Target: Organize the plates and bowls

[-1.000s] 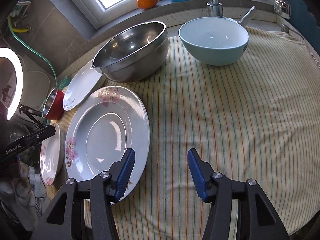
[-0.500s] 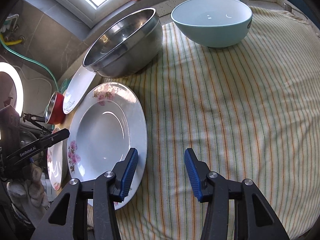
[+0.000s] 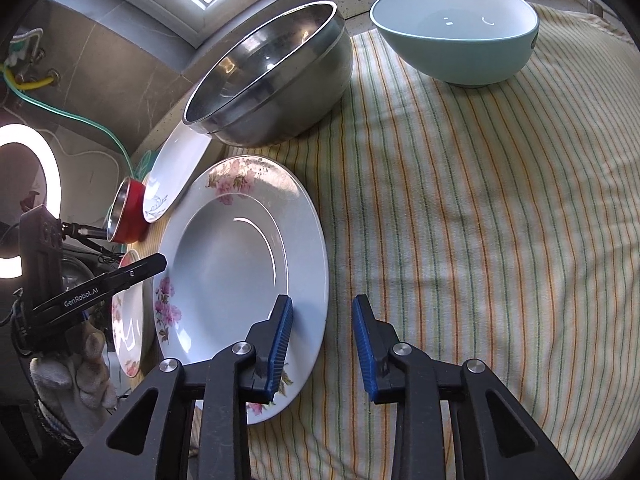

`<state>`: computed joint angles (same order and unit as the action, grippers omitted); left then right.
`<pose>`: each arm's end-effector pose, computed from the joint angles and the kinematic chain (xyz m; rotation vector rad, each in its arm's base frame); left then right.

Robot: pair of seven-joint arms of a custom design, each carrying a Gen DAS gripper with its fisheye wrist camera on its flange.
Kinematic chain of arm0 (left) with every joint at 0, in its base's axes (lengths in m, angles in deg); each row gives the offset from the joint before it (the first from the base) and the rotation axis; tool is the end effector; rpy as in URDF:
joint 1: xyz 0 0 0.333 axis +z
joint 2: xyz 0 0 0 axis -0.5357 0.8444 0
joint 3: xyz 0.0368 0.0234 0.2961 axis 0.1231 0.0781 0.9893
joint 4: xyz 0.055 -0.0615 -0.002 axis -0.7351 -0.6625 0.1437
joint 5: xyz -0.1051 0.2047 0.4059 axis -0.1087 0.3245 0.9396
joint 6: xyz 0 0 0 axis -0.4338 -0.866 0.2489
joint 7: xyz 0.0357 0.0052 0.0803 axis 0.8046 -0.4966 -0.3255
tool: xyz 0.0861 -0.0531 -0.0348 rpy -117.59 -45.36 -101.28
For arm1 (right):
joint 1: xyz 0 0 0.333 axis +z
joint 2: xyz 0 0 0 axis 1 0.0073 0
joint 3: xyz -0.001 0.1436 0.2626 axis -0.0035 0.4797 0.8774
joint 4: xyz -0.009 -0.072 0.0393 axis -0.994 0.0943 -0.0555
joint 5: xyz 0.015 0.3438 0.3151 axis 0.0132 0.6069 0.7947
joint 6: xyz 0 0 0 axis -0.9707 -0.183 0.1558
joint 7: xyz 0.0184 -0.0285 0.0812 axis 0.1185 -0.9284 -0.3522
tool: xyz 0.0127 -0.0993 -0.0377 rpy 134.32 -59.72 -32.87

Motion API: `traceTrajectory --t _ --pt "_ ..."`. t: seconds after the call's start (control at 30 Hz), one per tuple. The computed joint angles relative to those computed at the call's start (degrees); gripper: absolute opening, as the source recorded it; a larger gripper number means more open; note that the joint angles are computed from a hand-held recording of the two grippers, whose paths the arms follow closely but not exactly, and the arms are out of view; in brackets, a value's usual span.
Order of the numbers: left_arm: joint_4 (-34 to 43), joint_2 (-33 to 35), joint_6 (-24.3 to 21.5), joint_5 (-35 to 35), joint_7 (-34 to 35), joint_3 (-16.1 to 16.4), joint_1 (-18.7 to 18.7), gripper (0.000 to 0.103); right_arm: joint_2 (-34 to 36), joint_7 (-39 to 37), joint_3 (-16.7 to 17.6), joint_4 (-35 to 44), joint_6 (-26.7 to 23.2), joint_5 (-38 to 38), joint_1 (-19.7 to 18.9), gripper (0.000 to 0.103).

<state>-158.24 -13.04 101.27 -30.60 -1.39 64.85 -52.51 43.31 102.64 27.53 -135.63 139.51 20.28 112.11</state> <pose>0.4663 -0.3266 0.3145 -2.2881 2.0451 -0.6478 0.4844 0.3953 0.2418 -1.8445 1.7483 0.1767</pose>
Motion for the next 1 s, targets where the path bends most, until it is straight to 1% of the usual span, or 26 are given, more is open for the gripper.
traceTrajectory --t 0.1,0.2,0.4,0.5,0.63,0.83,1.0 --pt "-0.06 -0.03 -0.05 -0.23 0.24 0.08 0.0 0.018 0.27 0.75 -0.68 0.41 -0.29 -1.74 0.67 0.022" --pt "-0.11 -0.13 -0.25 -1.01 1.04 0.2 -0.08 0.017 0.33 3.18 -2.12 0.69 -0.9 -5.09 1.92 0.021" --pt "0.08 -0.06 -0.62 0.13 0.6 0.0 0.08 0.017 0.5 4.29 -2.07 1.0 -1.65 -7.06 1.71 0.02" --pt "-0.02 -0.16 -0.41 -0.88 1.08 0.11 -0.08 0.017 0.5 6.7 -3.16 1.17 -2.13 -9.21 2.62 0.02" --pt "-0.46 -0.55 -0.3 -1.23 1.25 0.05 -0.24 0.017 0.36 8.01 -3.4 1.21 -2.69 -10.76 2.61 0.02" --pt "-1.82 -1.83 0.14 -4.77 2.62 0.27 -1.09 0.017 -0.16 9.99 -4.14 1.0 -3.63 -13.03 3.06 0.021" --pt "-2.91 -2.97 0.1 -4.88 1.23 -0.07 -1.51 0.017 -0.7 10.5 -4.37 0.62 -4.5 -13.85 3.15 0.021"
